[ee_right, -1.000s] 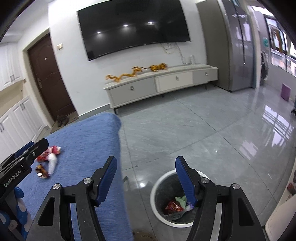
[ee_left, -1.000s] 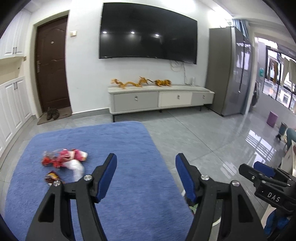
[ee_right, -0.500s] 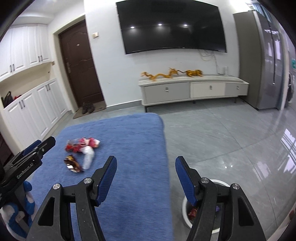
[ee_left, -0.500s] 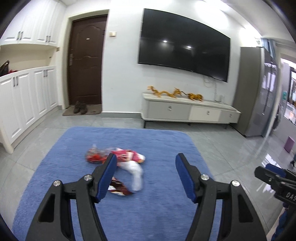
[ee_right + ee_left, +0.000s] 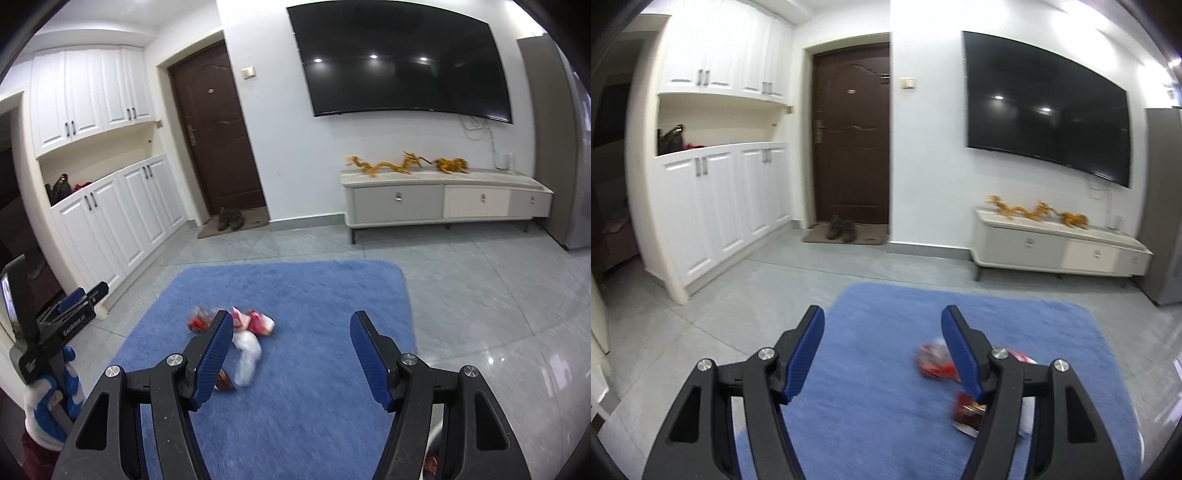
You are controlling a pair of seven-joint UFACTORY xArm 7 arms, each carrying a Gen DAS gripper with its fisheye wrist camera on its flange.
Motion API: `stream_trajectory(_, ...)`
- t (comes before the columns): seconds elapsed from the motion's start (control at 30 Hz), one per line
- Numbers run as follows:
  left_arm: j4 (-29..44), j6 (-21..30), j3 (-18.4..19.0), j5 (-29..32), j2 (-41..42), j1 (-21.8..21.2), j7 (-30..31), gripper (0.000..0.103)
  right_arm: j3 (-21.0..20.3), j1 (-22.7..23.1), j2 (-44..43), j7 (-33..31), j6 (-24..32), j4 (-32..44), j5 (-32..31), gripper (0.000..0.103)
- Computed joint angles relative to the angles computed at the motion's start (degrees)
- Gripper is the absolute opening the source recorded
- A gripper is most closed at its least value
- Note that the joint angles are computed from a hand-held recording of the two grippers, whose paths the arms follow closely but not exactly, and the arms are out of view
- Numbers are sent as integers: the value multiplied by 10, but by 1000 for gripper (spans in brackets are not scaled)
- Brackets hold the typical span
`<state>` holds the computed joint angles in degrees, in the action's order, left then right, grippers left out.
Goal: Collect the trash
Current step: 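Grasp the brown chip bag with the left tool while the right grasps a pink wrapper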
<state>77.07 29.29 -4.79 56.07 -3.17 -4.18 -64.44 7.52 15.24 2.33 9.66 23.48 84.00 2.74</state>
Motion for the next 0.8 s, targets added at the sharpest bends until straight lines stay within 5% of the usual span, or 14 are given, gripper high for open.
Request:
stream_trajectory(0.13,5,-28,15,-75,25,5,60,64,4,3,56,-26,9,54,11,63)
stream_trajectory(0.4,23,-74,1,-353,127,-35,310,64,7,17,202,-64,69,188,15,63)
stream_trajectory(0.67,91,-27,27,-435,218,-65,353,64,-4,34,373,-84,174,391,2,63)
stream_trajectory(0.8,93,-25,25,-476,229,-61,377,64,7,39,481,-110,257,555,20,61)
